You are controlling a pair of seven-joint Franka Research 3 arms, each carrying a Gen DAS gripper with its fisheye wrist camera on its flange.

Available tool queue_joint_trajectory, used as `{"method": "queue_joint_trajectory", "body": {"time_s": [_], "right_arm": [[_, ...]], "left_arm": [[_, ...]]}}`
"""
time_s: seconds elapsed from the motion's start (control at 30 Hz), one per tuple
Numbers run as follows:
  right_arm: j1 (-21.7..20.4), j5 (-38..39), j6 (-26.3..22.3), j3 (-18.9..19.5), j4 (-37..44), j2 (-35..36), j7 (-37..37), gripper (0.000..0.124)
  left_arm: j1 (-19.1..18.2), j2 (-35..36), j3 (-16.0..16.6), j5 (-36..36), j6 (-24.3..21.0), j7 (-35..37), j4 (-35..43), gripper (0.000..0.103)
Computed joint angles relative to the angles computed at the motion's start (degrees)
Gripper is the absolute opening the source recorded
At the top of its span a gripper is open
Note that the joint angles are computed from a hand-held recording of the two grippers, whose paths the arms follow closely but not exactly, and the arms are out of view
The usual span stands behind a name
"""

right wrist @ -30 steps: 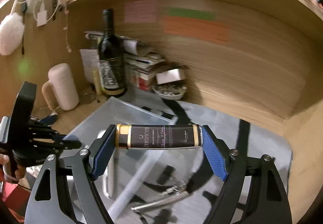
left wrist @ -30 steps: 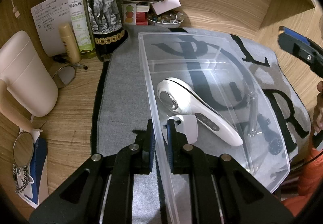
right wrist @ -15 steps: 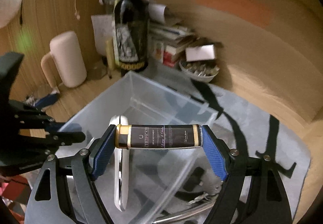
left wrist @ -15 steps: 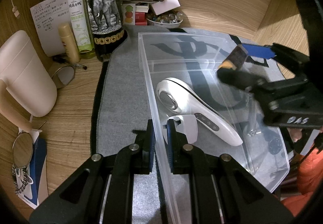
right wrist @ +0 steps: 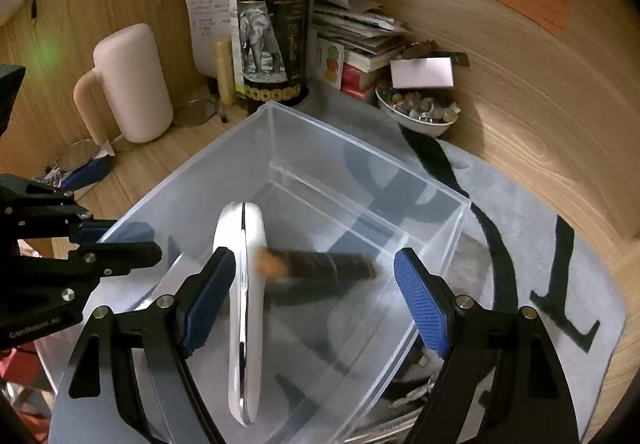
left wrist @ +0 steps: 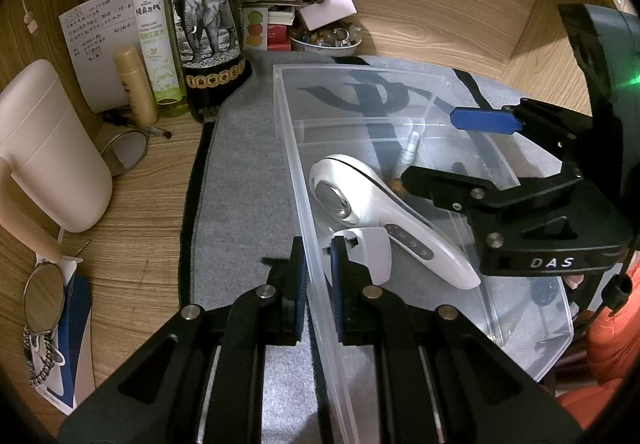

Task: Organize rigid objects
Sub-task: 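Lower the black-and-gold tube into the box and open the right tool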

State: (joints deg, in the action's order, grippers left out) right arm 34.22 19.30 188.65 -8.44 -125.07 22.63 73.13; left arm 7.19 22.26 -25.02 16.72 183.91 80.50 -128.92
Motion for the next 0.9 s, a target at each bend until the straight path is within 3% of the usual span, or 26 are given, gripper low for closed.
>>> {"method": "queue_joint_trajectory", "body": {"time_s": [0.23, 0.5, 0.67, 0.9], "right_arm": [[2.01, 1.72, 3.18, -1.28, -2.48, -1.99, -1.8, 0.08], [3.09, 9.0, 9.15, -1.4, -6.8, -6.32, -8.47, 0.08], [0.17, 12.77, 13.69, 1.42, -10.69, -9.59, -10.73, 0.083], [-3.74, 19.62, 14.46, 4.85, -13.52, -10.99, -13.33, 0.083]], "left_arm": [[0.25, 0.06, -0.2, 0.07, -0.01, 0.04, 0.01, 0.011], [0.39, 0.09, -0.3, 0.14, 0.0, 0.07, 0.01, 0.011], [0.32, 0.1, -0.3, 0.14, -0.01, 0.02, 0.05, 0.011], [0.83, 0.25, -0.71, 0.18, 0.12, 0.12, 0.04, 0.011]]}}
